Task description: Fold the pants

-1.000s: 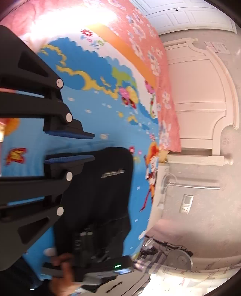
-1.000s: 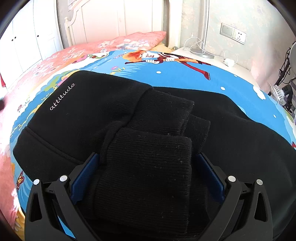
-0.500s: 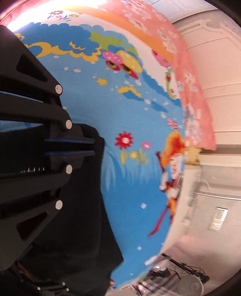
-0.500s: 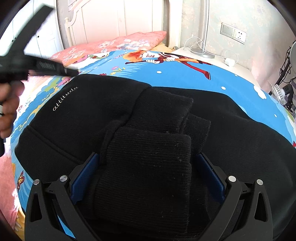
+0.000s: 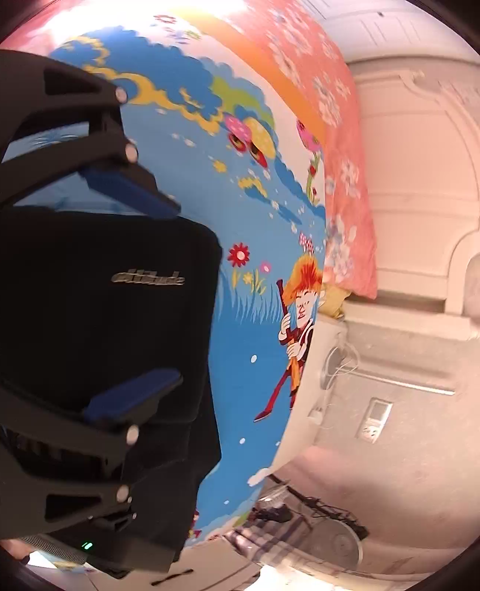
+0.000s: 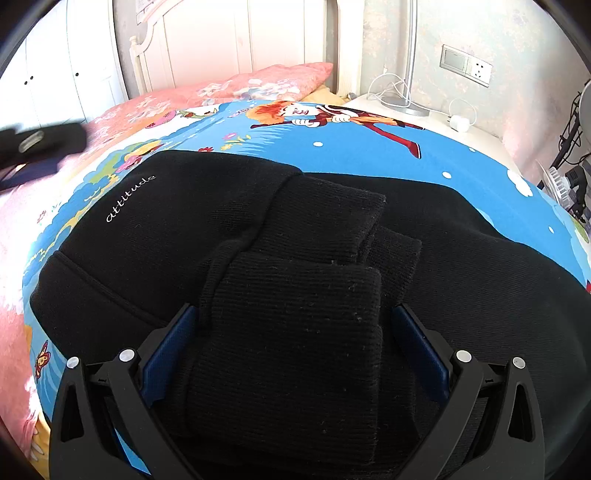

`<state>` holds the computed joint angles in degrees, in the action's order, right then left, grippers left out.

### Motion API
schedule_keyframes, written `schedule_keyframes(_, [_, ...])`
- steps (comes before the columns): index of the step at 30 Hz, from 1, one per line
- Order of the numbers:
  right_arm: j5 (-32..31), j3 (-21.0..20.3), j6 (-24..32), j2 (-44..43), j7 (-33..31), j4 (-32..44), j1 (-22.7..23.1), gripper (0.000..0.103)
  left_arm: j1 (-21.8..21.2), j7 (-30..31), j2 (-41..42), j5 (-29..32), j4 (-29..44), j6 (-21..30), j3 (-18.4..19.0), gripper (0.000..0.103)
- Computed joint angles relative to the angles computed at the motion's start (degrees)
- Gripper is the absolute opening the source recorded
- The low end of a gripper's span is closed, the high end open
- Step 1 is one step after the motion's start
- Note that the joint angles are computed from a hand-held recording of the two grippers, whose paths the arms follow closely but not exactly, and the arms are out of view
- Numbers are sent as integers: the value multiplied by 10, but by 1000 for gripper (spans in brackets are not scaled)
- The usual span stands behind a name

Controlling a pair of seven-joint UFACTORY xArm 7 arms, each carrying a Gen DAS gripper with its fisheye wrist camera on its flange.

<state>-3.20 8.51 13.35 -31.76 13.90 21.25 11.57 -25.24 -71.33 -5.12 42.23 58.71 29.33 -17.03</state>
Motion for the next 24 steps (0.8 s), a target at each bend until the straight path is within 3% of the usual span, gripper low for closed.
schedule_keyframes(1, [0,0,0,0,0,0,0,99,-1,-38,-17,22,-17,6,-8,101])
schedule_keyframes(3, [0,-1,0,0,0,0,1,99,12,-108,-40,85,-45,11,-35,101])
schedule_keyframes(6, [-1,0,0,0,1,0,0,99,0,-138,-43,119,-57,93,-57,101])
schedule_keyframes(8, [0,-2,0,-1,0,-1,1,99,-13,-134,-36,97,-60,137,-58,93])
schedule_keyframes(9, [0,0,0,-1,1,-1,1,99,-6,-118,-32,65,-67,135,-60,79])
schedule_keyframes(10, [-1,1,0,-2,2,-1,0,99,-21,-121,-33,48,-82,109,-38,75])
schedule_keyframes(13, [0,-2,-4,-3,1,-4,1,99,-15,-165,-42,67,-113,68,-35,75])
schedule_keyframes(18, [25,-28,11,-6,-15,2,23,99,-15,-178,-36,78,-109,74,-39,77])
schedule_keyframes(21, [24,-11,46,-12,2,18,8,99,-12,-194,-38,81,-119,47,-31,77])
schedule_keyframes(24, [-21,44,60,-26,57,37,-48,99,-8,-199,-43,80,-126,35,-31,77])
